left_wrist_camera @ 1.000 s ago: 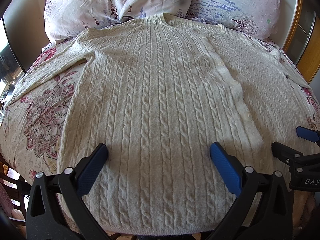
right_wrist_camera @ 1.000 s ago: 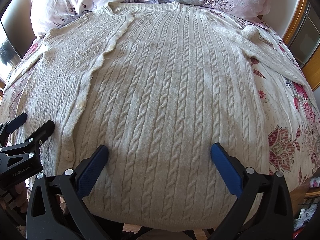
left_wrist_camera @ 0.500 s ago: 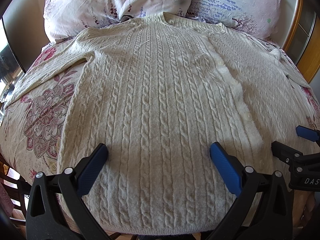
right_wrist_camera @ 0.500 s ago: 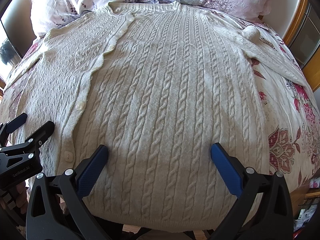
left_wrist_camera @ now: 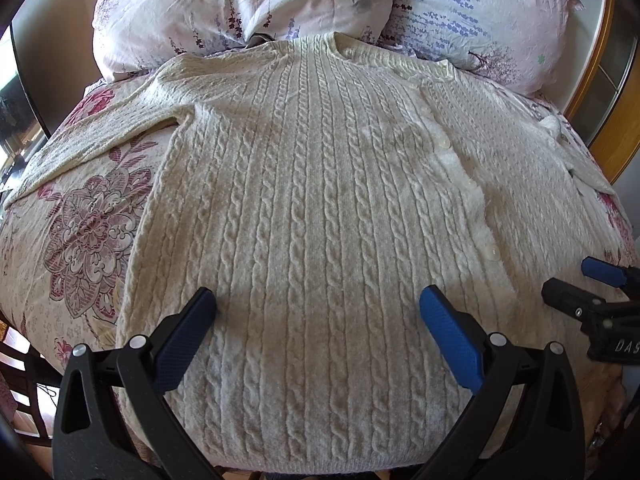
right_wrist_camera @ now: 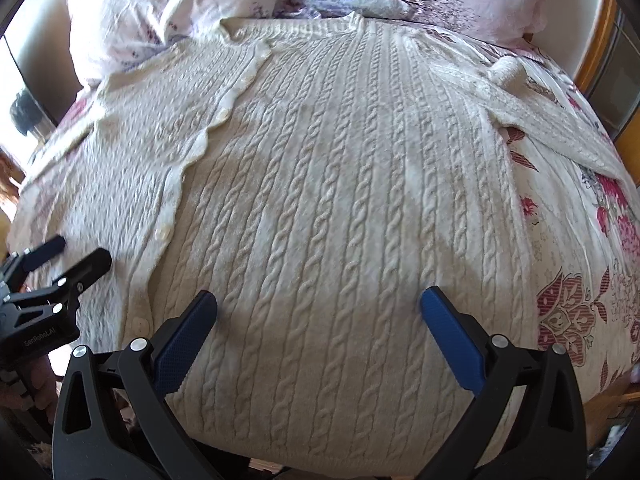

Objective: Fold small clothes
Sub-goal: 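Grasp the cardigan sleeve nearest the right tool with the right tool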

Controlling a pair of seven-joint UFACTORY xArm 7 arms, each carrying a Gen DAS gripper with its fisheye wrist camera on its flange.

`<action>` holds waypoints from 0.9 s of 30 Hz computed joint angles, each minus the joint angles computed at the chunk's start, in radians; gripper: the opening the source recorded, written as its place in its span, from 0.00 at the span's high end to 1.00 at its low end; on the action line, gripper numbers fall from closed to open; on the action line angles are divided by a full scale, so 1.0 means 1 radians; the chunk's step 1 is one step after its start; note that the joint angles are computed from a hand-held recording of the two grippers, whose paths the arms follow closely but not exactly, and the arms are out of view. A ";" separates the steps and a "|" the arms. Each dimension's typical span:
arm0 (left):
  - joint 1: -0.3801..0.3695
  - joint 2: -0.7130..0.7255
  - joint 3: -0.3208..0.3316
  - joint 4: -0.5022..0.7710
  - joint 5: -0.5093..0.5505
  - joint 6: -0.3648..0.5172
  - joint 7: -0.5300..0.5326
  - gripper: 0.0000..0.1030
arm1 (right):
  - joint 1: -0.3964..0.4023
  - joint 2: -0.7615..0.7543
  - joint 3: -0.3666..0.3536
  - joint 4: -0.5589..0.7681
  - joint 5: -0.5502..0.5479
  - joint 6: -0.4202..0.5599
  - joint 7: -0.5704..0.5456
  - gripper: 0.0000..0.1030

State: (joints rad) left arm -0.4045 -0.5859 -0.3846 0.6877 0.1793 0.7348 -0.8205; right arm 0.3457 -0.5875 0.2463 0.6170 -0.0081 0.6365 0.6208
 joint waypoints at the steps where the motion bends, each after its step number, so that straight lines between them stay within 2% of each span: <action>1: -0.004 -0.020 0.011 -0.019 -0.009 -0.028 -0.006 0.02 | -0.003 -0.025 -0.028 -0.026 0.024 -0.034 0.007 0.01; 4: -0.008 -0.072 0.032 -0.070 -0.038 -0.128 -0.022 0.02 | -0.048 -0.110 -0.137 -0.110 0.111 -0.152 0.031 0.02; 6: 0.002 -0.090 0.028 -0.090 -0.049 -0.183 -0.037 0.02 | -0.095 -0.143 -0.206 -0.145 0.157 -0.216 0.036 0.11; 8: 0.016 -0.097 0.016 -0.093 -0.048 -0.201 -0.049 0.02 | -0.135 -0.161 -0.281 -0.173 0.211 -0.284 0.034 0.18; 10: 0.032 -0.086 0.007 -0.085 -0.042 -0.214 -0.054 0.02 | -0.168 -0.166 -0.353 -0.195 0.274 -0.359 0.038 0.21; 13: 0.042 -0.078 0.006 -0.080 -0.040 -0.235 -0.058 0.02 | -0.167 -0.150 -0.469 -0.213 0.379 -0.449 0.033 0.29; 16: 0.059 -0.063 -0.004 -0.065 -0.030 -0.236 -0.068 0.02 | -0.138 -0.115 -0.568 -0.206 0.465 -0.472 0.020 0.37; 18: 0.067 -0.056 -0.006 -0.060 -0.025 -0.237 -0.075 0.02 | -0.124 -0.092 -0.603 -0.198 0.503 -0.476 -0.001 0.41; 23: 0.079 -0.043 -0.007 -0.051 -0.015 -0.238 -0.091 0.02 | -0.130 -0.060 -0.616 -0.201 0.553 -0.500 -0.037 0.54; 27: 0.082 -0.041 -0.001 -0.051 -0.011 -0.241 -0.098 0.02 | -0.110 -0.023 -0.636 -0.189 0.592 -0.525 -0.058 0.60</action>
State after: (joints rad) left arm -0.3225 -0.6269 -0.3856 0.6362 0.1685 0.4943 -0.9181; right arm 0.2354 -0.6107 -0.3897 0.4283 0.5840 0.1118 0.5631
